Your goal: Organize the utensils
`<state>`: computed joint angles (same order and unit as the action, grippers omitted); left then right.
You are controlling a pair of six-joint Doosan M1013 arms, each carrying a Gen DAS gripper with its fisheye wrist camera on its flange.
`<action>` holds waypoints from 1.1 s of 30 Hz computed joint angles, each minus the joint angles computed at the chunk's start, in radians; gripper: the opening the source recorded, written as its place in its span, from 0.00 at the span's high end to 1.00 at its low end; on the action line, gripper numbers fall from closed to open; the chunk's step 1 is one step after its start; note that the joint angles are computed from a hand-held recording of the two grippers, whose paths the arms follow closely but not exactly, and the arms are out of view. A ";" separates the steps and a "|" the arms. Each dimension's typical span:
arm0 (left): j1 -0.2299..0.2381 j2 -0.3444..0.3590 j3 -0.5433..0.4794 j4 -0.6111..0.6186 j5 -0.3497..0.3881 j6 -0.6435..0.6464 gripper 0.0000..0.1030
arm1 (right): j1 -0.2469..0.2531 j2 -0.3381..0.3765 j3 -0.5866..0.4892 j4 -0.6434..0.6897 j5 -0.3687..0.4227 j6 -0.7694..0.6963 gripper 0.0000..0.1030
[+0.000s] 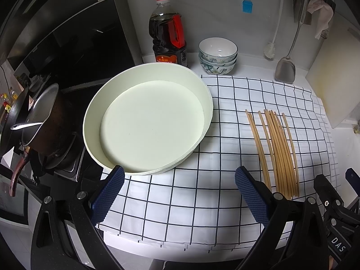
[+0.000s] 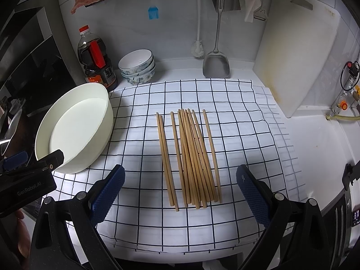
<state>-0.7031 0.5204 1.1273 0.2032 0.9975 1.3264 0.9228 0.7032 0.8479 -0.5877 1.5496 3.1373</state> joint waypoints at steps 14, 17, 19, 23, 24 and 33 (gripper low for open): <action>0.001 -0.008 0.013 0.002 -0.011 -0.009 0.06 | 0.000 0.001 -0.004 -0.004 -0.001 -0.001 0.08; 0.002 -0.008 0.012 0.002 -0.010 -0.008 0.06 | 0.000 0.001 -0.004 -0.004 -0.001 0.000 0.08; 0.002 -0.008 0.012 0.001 -0.010 -0.008 0.06 | 0.000 0.001 -0.006 -0.004 0.000 -0.001 0.08; 0.001 -0.009 0.014 0.001 -0.010 -0.008 0.06 | 0.000 0.003 -0.008 -0.004 0.002 0.000 0.08; 0.001 -0.010 0.016 0.000 -0.010 -0.007 0.06 | 0.000 0.003 -0.008 -0.004 0.002 0.000 0.08; -0.006 -0.012 0.019 -0.001 -0.007 -0.005 0.06 | 0.002 -0.007 0.008 -0.002 -0.005 0.013 0.08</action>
<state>-0.7087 0.5084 1.1467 0.2019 0.9907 1.3216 0.9248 0.6965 0.8562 -0.5899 1.5447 3.1502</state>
